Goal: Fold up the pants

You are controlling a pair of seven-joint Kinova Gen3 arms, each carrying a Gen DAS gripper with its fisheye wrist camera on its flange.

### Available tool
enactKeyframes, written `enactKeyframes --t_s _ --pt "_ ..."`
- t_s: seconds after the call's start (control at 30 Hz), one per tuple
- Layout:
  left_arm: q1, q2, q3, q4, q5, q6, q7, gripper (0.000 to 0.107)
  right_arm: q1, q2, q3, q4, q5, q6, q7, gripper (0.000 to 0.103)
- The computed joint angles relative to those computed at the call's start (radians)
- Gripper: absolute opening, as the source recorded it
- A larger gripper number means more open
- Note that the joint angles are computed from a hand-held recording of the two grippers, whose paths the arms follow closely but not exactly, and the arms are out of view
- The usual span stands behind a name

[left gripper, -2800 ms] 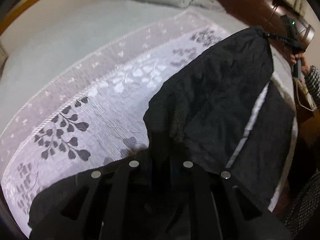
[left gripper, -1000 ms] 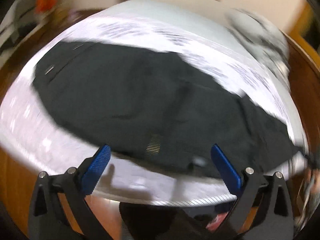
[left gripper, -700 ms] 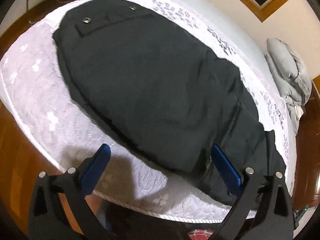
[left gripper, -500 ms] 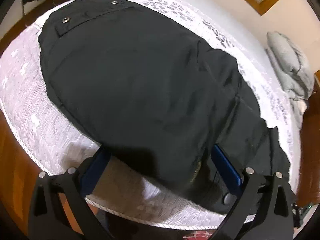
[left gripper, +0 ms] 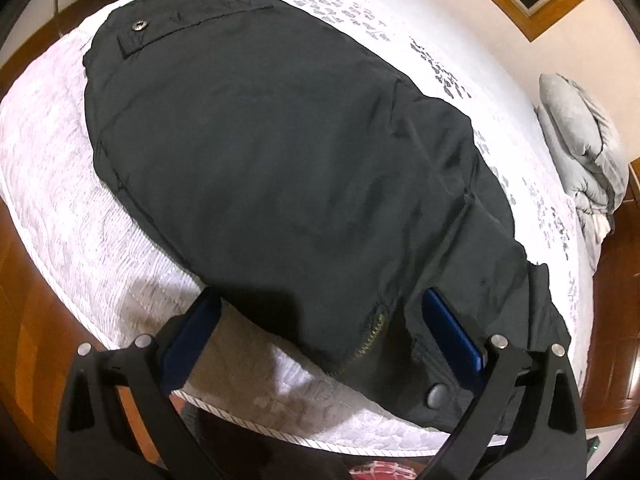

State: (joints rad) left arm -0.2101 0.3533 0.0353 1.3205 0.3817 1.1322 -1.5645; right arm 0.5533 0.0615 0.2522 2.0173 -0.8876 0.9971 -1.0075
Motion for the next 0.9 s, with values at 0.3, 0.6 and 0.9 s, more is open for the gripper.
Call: enactKeyframes --t_s 0.3,0.6,0.9 --pt "0.000 0.005 -0.005 0.000 -0.004 0.014 0.015 0.100 -0.013 0.117 -0.057 -0.058 -0.020 -0.067 -0.019 0.047" --pt "0.032 0.020 -0.002 -0.017 -0.028 0.017 0.051 0.100 -0.037 0.097 -0.102 -0.223 0.002 -0.066 0.004 0.023" --pt "0.127 -0.043 -0.021 0.105 -0.141 -0.182 0.260 0.100 -0.032 0.116 -0.105 -0.373 -0.024 -0.108 0.052 0.016"
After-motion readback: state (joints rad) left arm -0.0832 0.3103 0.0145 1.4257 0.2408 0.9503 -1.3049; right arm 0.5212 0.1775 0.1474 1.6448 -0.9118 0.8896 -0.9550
